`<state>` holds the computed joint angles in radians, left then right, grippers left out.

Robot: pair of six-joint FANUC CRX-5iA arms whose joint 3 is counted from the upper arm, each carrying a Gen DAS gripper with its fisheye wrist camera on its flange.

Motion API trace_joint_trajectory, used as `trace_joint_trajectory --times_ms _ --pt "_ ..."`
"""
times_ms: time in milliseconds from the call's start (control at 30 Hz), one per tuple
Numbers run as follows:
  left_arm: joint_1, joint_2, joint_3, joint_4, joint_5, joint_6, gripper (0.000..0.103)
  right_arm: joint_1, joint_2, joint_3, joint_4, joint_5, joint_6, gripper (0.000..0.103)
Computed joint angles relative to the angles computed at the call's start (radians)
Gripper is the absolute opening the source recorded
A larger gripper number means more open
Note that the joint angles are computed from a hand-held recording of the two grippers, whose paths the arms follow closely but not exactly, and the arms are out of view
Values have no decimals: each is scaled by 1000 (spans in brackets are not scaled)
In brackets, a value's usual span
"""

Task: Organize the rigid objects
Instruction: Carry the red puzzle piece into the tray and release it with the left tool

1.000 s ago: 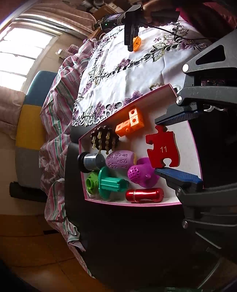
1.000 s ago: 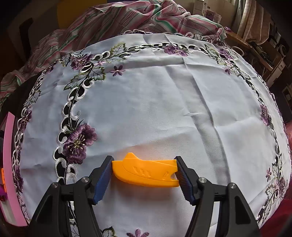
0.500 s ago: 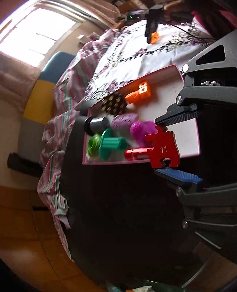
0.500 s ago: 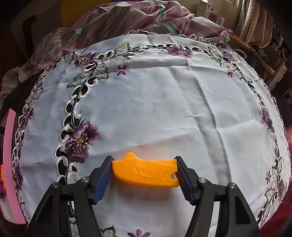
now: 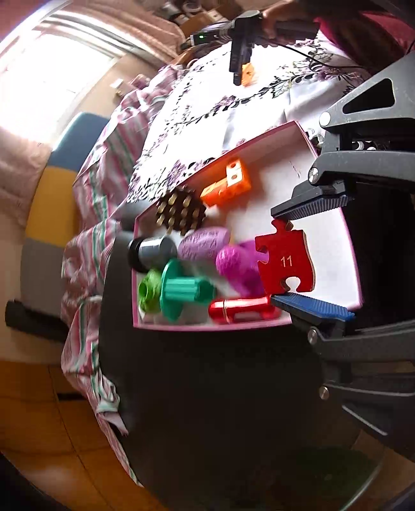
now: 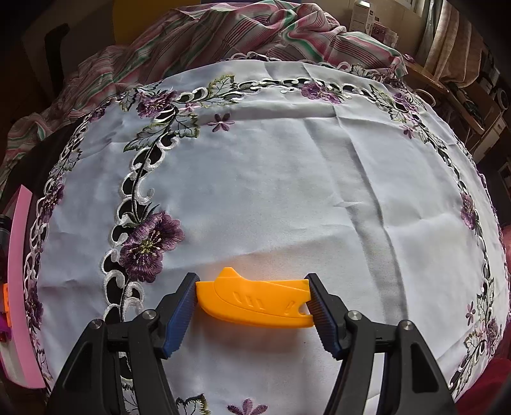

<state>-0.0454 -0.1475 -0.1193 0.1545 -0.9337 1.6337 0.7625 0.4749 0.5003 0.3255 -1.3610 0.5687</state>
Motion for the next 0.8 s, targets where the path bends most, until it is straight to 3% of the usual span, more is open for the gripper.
trace_joint_trajectory --times_ms 167,433,800 --pt "-29 52 40 -26 -21 5 47 -1 -3 -4 -1 6 -2 68" --pt "-107 81 108 -200 -63 73 47 4 7 10 2 -5 24 68" --pt "-109 84 96 -199 -47 48 47 6 11 14 5 -15 24 68"
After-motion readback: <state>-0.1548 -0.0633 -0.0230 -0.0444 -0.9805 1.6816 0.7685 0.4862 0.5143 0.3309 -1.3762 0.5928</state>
